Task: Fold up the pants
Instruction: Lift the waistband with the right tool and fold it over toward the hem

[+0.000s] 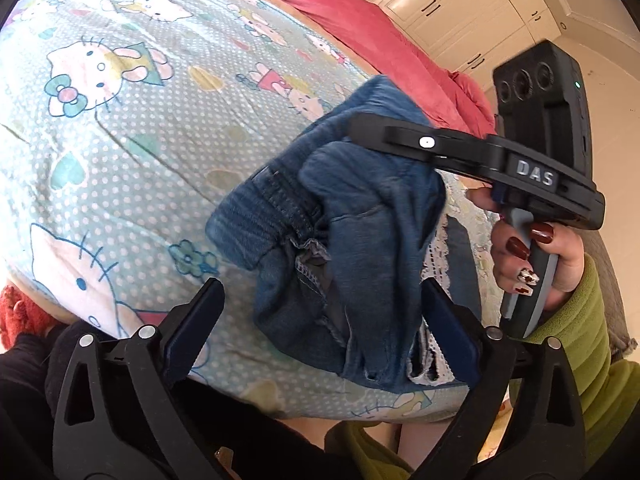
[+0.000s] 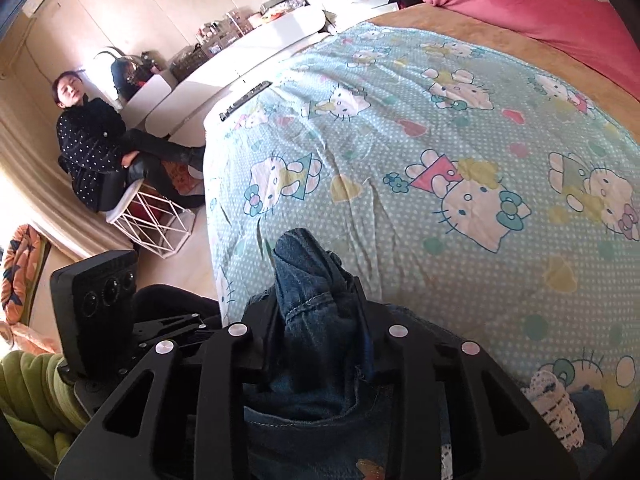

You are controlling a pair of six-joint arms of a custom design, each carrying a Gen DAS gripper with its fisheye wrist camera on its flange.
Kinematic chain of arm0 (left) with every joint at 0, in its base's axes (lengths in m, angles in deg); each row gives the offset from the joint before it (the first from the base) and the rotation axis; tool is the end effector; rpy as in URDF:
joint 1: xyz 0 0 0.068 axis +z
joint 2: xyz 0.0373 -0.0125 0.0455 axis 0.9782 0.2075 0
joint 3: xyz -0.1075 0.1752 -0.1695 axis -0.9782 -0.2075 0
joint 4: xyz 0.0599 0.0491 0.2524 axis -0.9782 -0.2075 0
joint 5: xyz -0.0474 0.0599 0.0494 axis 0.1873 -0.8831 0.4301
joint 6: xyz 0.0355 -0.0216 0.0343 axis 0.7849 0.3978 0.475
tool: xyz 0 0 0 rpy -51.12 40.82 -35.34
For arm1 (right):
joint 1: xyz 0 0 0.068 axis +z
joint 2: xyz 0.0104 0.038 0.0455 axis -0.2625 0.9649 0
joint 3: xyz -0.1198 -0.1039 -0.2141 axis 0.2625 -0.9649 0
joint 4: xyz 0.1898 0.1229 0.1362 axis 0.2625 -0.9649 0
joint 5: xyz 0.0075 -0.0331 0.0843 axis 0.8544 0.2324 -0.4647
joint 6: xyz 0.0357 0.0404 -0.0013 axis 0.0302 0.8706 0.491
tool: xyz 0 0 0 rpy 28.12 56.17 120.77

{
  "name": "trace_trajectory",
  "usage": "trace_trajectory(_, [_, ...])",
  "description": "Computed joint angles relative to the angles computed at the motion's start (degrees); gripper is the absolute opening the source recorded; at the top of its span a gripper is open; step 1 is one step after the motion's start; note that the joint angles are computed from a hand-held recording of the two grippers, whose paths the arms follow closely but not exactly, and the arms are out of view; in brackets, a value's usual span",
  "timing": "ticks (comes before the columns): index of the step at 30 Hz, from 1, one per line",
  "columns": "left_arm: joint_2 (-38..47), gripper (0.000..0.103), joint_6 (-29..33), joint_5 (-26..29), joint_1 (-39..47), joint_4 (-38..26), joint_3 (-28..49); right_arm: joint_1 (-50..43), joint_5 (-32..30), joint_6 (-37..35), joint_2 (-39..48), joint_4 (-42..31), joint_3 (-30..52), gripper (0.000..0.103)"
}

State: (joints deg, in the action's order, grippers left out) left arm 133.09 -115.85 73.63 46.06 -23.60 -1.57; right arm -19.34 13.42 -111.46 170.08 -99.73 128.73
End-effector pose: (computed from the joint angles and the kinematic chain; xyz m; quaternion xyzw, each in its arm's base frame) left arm 0.2602 -0.1735 0.1451 0.0008 0.9096 -0.3294 0.2531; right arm 0.3957 -0.0043 0.2108 -0.2901 0.8804 0.3103 0.2108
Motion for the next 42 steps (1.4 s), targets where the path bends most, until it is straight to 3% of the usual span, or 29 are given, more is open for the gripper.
trace_trajectory(5, [1.2, 0.093, -1.4, -1.3, -3.6, 0.6, 3.2, -6.5, -4.7, -4.6, -2.8, -4.2, -0.9, 0.029])
trace_trajectory(14, [7.3, 0.093, -0.7, 1.3, -9.2, 1.7, 12.2, -17.9, -9.5, -15.1, -3.9, -13.1, 0.2, 0.029])
trace_trajectory(17, [8.6, 0.092, 0.9, 1.6, -12.0, 1.5, 15.2, -22.3, -10.6, -17.8, -4.7, -14.0, -1.0, 0.042])
trace_trajectory(19, [9.9, 0.092, 2.6, 1.8, -14.1, 1.2, 17.2, -25.7, -12.2, -17.6, -4.4, -13.6, -1.3, 0.06])
trace_trajectory(27, [18.5, 0.092, 13.1, -0.9, -22.0, -9.4, 27.8, -36.6, -4.8, -12.5, -6.1, -2.7, -13.1, 0.074])
trace_trajectory(30, [21.2, 0.092, 14.2, -3.8, -23.5, -13.1, 31.0, -37.6, -4.2, -11.9, -7.5, -1.4, -17.2, 0.084])
trace_trajectory(33, [21.9, 0.092, 14.0, -5.4, -24.5, -12.9, 30.9, -36.1, -1.5, -8.8, -8.8, 1.9, -19.9, 0.086])
trace_trajectory(34, [20.1, 0.092, 14.1, -5.8, -24.8, -12.6, 29.0, -35.5, -1.5, -7.8, -8.0, 2.2, -20.0, 0.085])
trace_trajectory(35, [18.4, 0.092, 13.9, -6.3, -25.3, -12.7, 27.4, -35.0, -1.9, -8.1, -6.8, 0.9, -19.0, 0.077])
trace_trajectory(36, [18.2, 0.092, 13.6, -6.7, -25.6, -12.5, 27.0, -35.0, -2.8, -10.0, -5.9, -2.2, -17.4, 0.042])
trace_trajectory(40, [17.1, 0.092, 13.5, -7.4, -25.9, -12.1, 25.7, -36.1, -7.1, -16.7, -8.9, -7.7, -17.4, 0.028])
trace_trajectory(42, [17.1, 0.092, 13.3, -6.9, -25.9, -11.8, 25.3, -38.0, -6.2, -17.7, -8.7, -7.7, -16.7, 0.023])
